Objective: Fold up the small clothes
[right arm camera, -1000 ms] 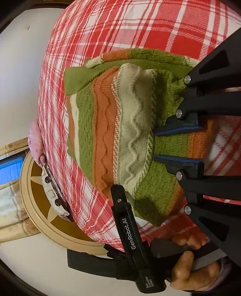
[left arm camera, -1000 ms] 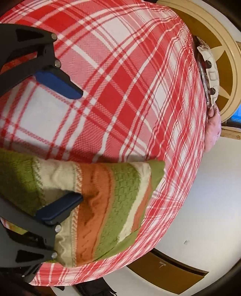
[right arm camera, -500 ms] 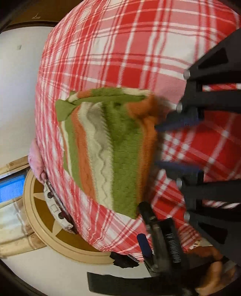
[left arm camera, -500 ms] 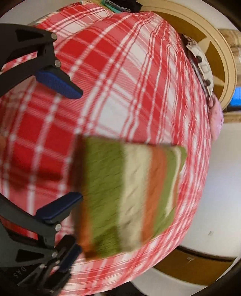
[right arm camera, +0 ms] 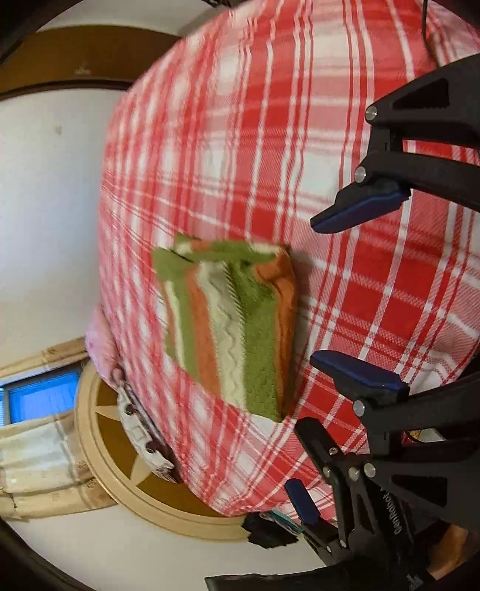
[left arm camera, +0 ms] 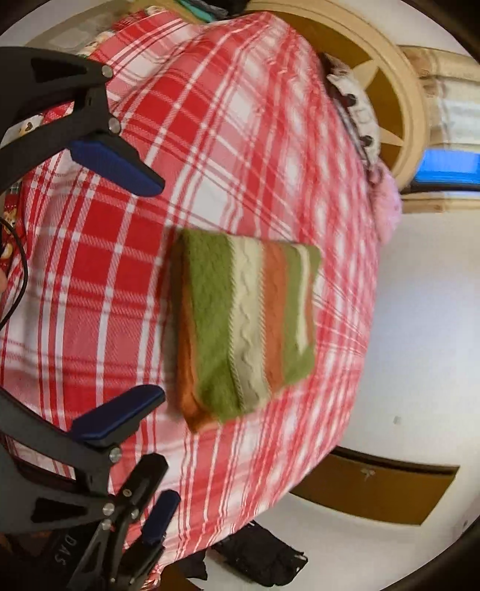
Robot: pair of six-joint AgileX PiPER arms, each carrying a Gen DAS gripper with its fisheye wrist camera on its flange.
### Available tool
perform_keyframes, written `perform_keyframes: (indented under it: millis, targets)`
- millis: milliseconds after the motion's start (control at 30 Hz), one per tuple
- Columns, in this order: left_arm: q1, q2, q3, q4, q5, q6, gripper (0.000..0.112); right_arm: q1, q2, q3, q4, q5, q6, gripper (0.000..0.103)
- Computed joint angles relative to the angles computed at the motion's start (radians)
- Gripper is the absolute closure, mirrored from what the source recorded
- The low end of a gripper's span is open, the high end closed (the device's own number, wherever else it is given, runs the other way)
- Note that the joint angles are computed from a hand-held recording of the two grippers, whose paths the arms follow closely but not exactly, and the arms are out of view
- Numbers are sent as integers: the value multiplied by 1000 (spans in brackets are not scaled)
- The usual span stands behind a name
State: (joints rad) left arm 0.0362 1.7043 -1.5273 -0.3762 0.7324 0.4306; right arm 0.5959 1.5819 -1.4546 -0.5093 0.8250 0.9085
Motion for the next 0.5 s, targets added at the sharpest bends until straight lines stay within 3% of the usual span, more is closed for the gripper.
perform_keyframes:
  millis: [200,267,400,500]
  targets:
    - [-21,-27,4,-53,78,15,9,125,-107,41,-349,120,274,36]
    - [-63,-65,30,56,33,-68,9,169,-148,68,-460,139,348,36]
    - [-119,-183,148,258,-164,-214,9,272,-203,120,-692,206,503,18]
    - [-133,-224,175,438,-229,-399,9,325,-225,127,-787,236,543,18]
